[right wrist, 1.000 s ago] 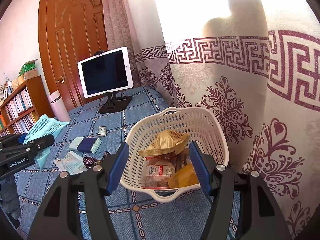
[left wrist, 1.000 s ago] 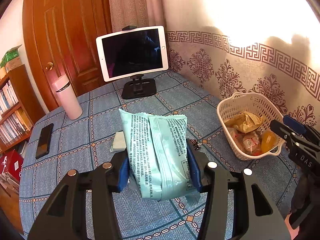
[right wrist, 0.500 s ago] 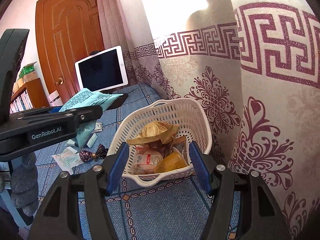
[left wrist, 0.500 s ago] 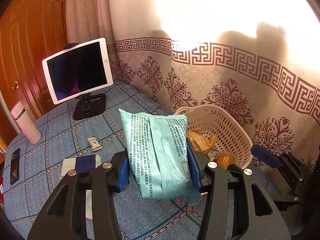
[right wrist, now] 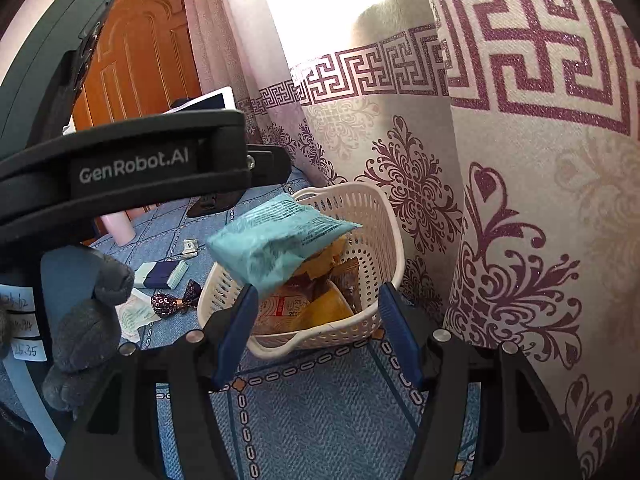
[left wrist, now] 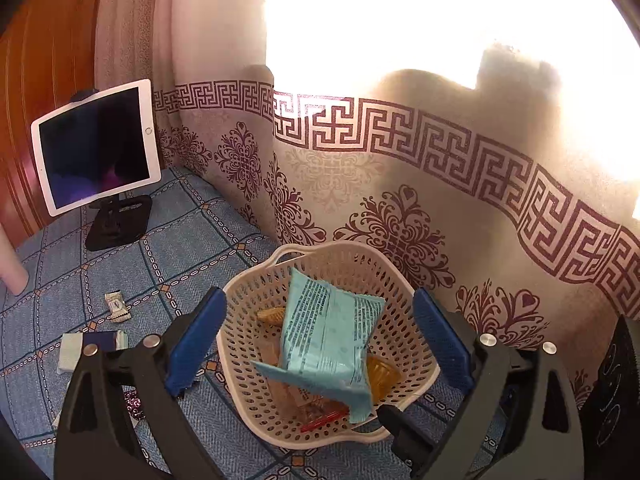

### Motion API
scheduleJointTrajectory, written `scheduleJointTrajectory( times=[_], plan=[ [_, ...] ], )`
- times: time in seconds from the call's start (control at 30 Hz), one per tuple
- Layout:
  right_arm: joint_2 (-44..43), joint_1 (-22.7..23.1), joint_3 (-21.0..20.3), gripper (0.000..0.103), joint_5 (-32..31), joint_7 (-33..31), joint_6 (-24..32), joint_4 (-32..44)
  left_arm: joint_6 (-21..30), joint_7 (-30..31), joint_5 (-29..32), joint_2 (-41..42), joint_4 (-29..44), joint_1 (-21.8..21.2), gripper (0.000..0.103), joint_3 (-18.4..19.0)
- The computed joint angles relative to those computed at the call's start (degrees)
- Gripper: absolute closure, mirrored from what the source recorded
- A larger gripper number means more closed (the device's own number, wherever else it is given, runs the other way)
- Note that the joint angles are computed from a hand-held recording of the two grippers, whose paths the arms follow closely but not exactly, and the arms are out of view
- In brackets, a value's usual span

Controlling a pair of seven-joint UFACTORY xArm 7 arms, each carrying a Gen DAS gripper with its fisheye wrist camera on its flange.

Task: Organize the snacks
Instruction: 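Lower the pale blue wipe pack into the basket and open the left gripper, then move both grippers back over the remaining snacks on the table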

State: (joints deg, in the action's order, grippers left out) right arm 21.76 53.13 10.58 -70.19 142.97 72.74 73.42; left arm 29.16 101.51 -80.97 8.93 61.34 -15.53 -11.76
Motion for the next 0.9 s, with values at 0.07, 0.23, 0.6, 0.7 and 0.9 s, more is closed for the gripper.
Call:
scheduleJointTrajectory(
  times=[0.07,0.23,0.6,0.7,0.9],
  plan=[
    [0.09,0.1,-0.02,0.04,-0.1,0.17,0.12,0.14,-1.07,0.48,-0.25,0.31,0.09,0.1,0.008,0.13],
    [0.58,0.3,-0.21,0.04,-0.72,-0.16,0.1,1.2,-2.45,0.03,-0.09,0.96,0.79,1.19,0.008,0.61],
    [3.34,0.1,-1.76,0.04,-4.17,-8.55,-3.19,6.81,-4.02,-2.92,-1.65,2.11,2.44,5.38,0.008,2.69],
    [4.8,-0.17,-2.73,0.04,-4.31,-12.24,-4.79,9.06,-5.09,-3.92,-1.48,2.9,3.21,6.79,0.008,3.1],
    [6.95,-1.03,-4.74,0.04,-1.31,-18.78,-6.34,12.0,-8.11,-4.89,-1.72,4.8,4.69,9.59,0.008,3.75]
  ],
)
